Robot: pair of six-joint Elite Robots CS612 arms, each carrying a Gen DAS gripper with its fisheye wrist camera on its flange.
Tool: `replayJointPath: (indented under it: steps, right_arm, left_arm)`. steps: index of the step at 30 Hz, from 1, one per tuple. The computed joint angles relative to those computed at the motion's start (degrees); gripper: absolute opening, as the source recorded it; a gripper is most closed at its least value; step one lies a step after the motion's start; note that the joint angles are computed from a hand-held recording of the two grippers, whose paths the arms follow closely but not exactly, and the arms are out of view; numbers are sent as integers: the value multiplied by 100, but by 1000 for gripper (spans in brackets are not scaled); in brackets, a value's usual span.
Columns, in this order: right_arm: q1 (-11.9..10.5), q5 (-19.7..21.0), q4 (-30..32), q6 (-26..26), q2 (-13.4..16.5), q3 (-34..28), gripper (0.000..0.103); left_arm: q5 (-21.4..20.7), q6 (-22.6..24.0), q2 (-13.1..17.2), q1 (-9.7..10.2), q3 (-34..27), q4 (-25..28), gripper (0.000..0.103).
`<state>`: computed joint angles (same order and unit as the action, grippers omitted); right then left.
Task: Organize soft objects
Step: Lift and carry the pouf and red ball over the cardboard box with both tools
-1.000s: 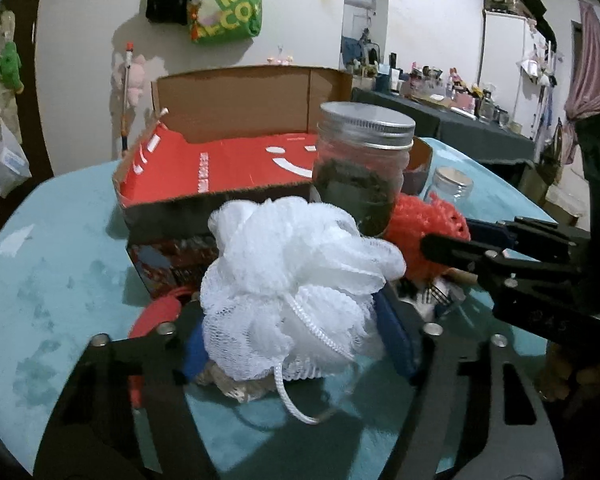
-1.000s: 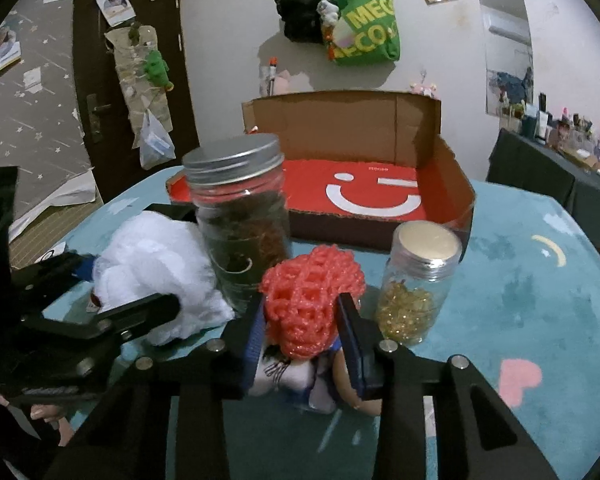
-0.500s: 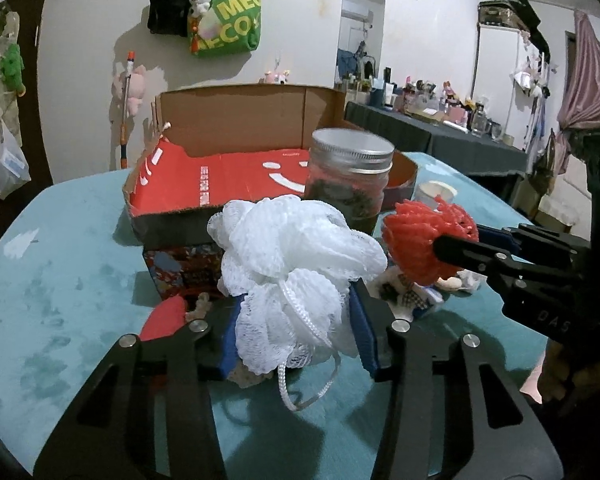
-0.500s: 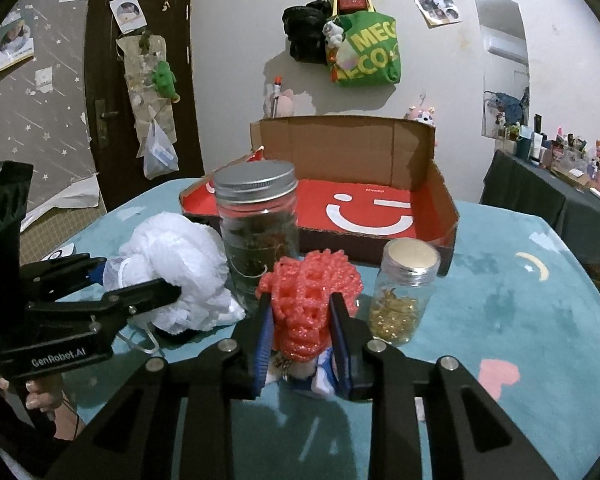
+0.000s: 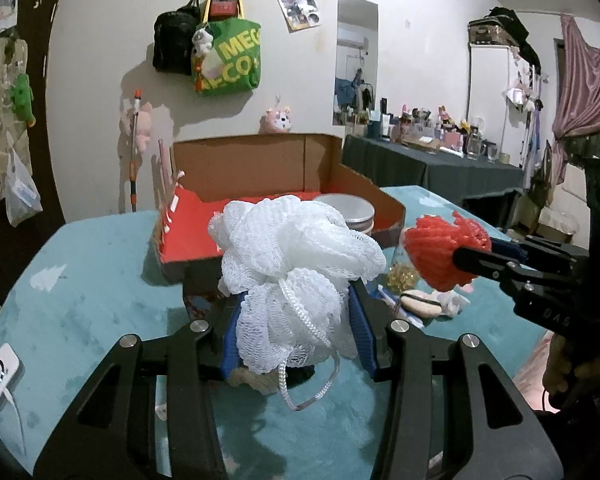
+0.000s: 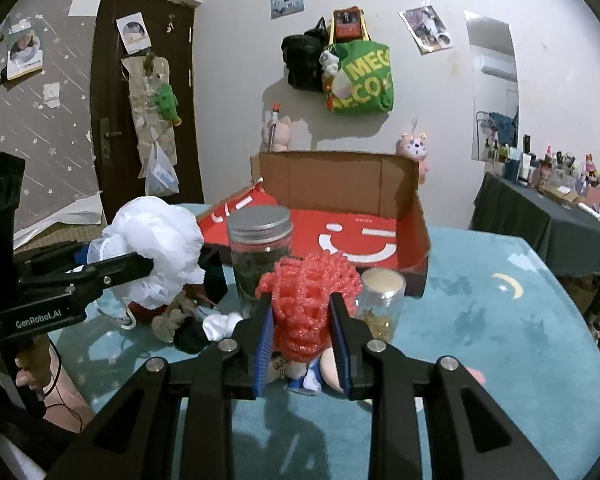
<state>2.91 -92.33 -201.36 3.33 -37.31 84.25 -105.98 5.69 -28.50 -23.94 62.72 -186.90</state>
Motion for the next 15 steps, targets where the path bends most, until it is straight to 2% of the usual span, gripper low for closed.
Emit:
replayJointPath:
  steps: [9,15]
  right_arm:
    - [-58,-33,-243,-128,-71,-47,29]
    - [-133,53,-260,-242,-64,-242,29]
  left_arm:
    - [136,22,24,22,-199,-245,43]
    - [-23,154,150,54,-626,41,43]
